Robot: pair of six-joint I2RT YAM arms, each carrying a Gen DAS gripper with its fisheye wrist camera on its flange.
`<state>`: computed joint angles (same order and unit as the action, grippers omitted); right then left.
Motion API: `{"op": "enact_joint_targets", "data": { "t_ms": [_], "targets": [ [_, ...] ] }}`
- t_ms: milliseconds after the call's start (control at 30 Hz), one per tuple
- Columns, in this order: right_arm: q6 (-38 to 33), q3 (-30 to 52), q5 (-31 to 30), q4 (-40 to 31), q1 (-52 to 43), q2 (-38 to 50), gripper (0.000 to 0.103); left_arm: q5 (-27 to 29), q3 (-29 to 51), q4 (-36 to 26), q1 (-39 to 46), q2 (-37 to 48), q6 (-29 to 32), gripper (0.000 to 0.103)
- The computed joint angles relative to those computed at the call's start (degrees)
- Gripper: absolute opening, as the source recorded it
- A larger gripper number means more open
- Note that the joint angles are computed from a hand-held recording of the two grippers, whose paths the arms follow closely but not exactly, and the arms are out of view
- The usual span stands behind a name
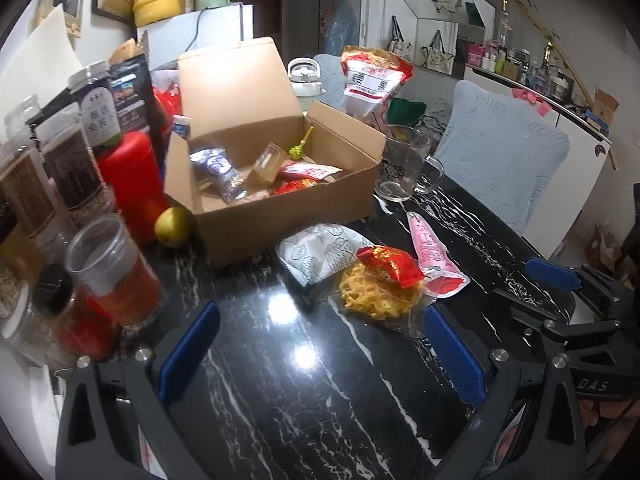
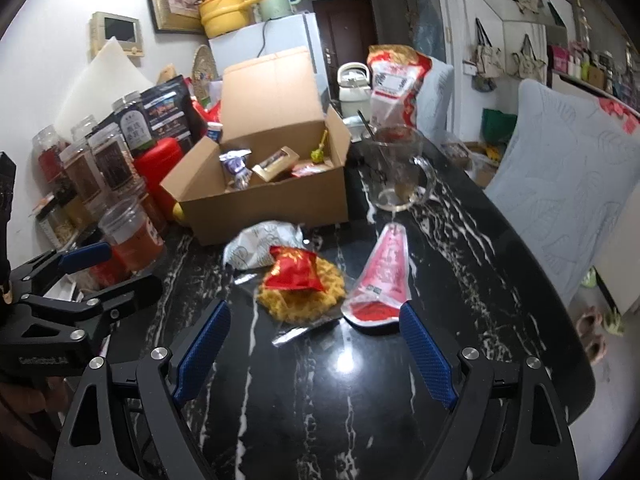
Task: Organize snacks
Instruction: 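Grasp the red gold-print bag with the left gripper while the right gripper grasps the pink pouch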
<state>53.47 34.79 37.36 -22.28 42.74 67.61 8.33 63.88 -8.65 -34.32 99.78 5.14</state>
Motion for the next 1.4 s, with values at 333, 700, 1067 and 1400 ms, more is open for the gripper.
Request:
{"op": "enact_joint_targets", "data": {
  "t_ms": [333,700,1067,1400],
  "targets": [
    [-2.94,-5.58,-3.35,3.89,-7.28,-1.97,0.087,1.66,6.75,-1.19,-3.96,7.60,-3.01,0.103],
    [-10.44,-13.56,-11.75,9.93,-21.45,-7.31,0.087,-2.63,22.05,-7.52,-9.08,20.62,-7.90,0.103],
    [-18.93,-14.57,-17.96,14.19,-31.07,-5.16,0.087,-7.79,34.09,-15.71,-11.03,30.46,-11.55,0.072],
    [-21.72,-14.46,-22.15,17.98,-34.62,-1.92,0.087,-6.42,31.17,-11.61,-10.40,29.70,-11.85,0.035]
  ]
}}
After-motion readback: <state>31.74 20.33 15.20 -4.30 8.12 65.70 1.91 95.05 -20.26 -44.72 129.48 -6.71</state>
